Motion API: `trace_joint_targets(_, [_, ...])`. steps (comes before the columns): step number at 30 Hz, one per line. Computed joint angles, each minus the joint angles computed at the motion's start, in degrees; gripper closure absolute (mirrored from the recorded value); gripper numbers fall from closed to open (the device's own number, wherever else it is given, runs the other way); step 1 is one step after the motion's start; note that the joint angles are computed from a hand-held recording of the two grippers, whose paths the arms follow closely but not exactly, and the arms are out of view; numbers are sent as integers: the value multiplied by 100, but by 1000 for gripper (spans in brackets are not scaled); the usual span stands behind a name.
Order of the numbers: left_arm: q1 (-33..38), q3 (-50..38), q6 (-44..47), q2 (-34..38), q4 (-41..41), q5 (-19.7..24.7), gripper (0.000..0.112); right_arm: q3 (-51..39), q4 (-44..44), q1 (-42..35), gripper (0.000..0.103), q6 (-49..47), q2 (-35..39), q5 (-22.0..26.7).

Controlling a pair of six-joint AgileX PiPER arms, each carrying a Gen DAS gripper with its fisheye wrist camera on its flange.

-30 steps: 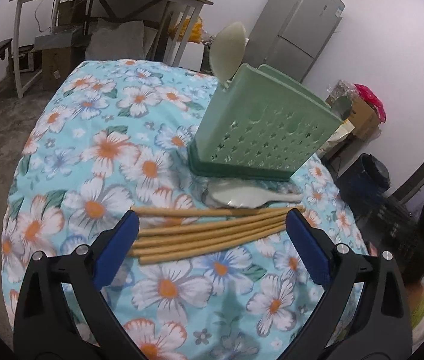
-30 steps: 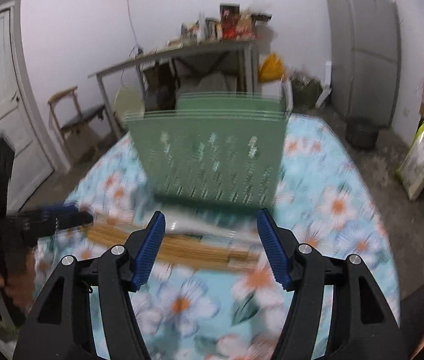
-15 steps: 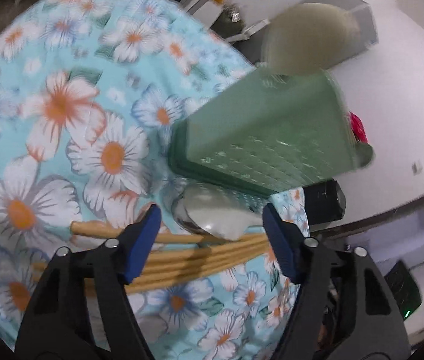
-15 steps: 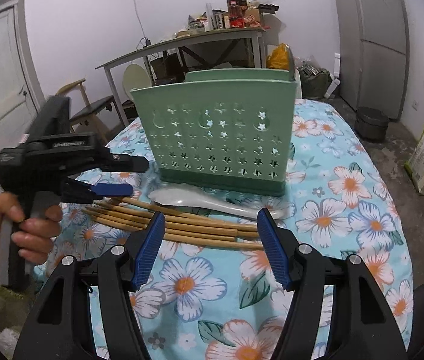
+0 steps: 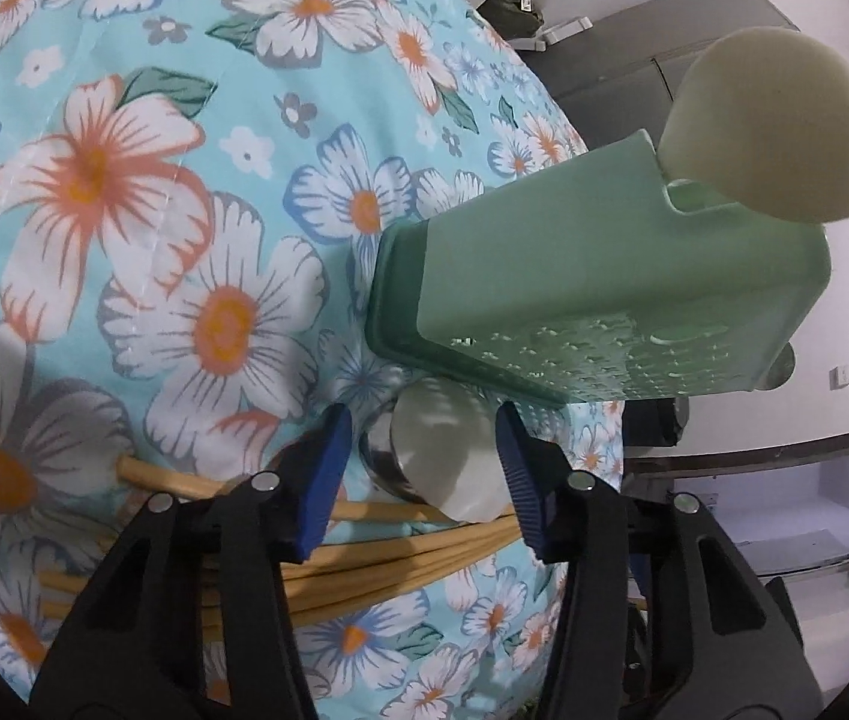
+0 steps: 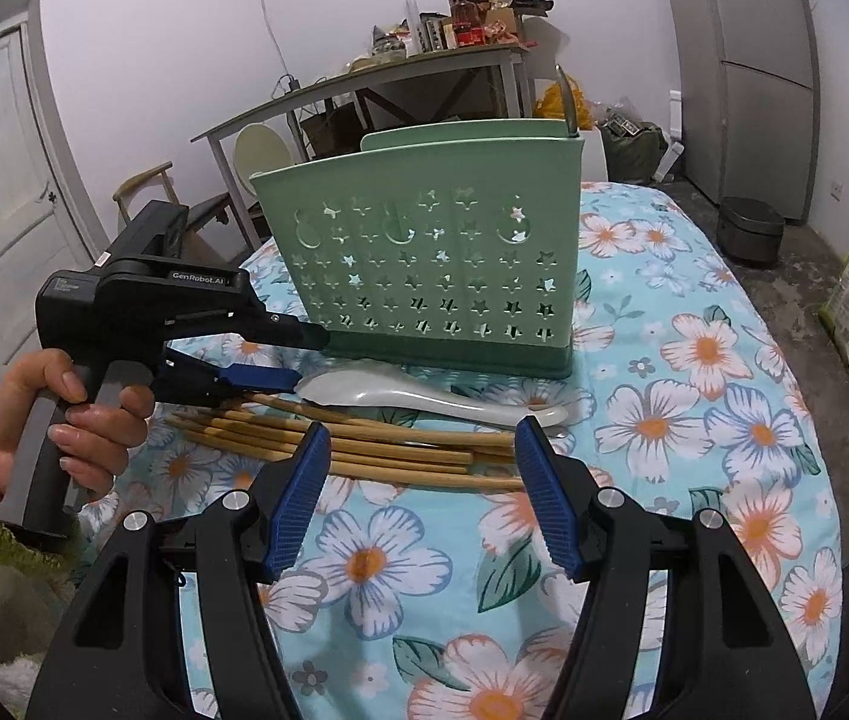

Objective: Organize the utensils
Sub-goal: 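Close the left tool on the white plastic spoon's bowl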

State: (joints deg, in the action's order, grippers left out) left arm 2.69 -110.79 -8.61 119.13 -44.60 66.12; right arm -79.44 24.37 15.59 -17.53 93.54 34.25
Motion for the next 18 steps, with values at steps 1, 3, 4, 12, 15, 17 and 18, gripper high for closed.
trace_joint_targets(1, [26, 86, 60, -16, -109, -14, 72, -6, -4, 9, 41, -2, 4, 2])
trace_joint_targets(3, [91, 209, 187, -26, -447, -22, 73, -8, -20, 21, 41, 7, 0, 0])
trace_joint_targets(4, [110, 288, 272, -46, -568, -48, 74, -9, -17, 18, 41, 5, 2, -2])
trace_joint_targets(12, [245, 1139, 1032, -353, -1760, -177, 77, -51, -9, -22, 41, 53, 53, 40])
trace_joint_targets(15, [220, 1325, 1041, -429, -1699, -262, 77, -67, -30, -12, 41, 70, 73, 48])
trace_joint_targets(17, [220, 1405, 1076, -468, -1689, -290, 77, -78, -51, -6, 41, 86, 78, 53])
trace_joint_targets(18, [220, 1424, 1086, -490, -1677, -283, 77, -84, -57, -2, 41, 93, 82, 56])
